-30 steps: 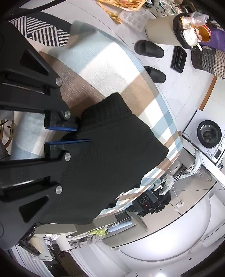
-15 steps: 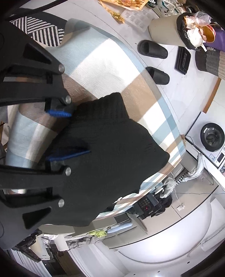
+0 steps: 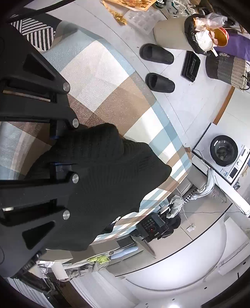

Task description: Fold small clothes

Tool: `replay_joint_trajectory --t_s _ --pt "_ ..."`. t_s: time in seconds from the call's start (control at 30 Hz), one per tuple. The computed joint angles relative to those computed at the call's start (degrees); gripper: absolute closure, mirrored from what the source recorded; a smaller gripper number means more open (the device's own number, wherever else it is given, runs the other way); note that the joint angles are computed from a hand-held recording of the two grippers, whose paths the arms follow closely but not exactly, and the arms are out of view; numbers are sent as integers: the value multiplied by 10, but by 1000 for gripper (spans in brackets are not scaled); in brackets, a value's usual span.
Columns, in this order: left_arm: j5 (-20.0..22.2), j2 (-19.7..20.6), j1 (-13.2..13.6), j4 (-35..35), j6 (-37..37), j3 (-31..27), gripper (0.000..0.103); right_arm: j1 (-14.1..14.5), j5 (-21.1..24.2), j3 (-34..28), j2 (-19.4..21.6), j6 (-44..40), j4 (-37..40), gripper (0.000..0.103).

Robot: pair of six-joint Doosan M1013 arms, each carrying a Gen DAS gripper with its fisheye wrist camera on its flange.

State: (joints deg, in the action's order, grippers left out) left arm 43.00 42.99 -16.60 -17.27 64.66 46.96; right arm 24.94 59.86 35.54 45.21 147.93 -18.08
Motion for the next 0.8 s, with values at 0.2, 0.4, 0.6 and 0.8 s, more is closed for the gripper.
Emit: replay_joint_trajectory --t_s 0.2,0.4,0.6,0.8 --pt "-7 -2 -10 17 31 -19 92 0 47 -35 24 -62 38 47" --pt "-3 17 -35 -29 148 -87 92 -2 20 -6 10 -64 55 32" --pt "92 65 -75 -126 308 -188 92 -6 -8 39 -18 -35 46 31" --pt "230 108 -95 -142 328 -251 73 -9 -36 90 -51 14 19 30"
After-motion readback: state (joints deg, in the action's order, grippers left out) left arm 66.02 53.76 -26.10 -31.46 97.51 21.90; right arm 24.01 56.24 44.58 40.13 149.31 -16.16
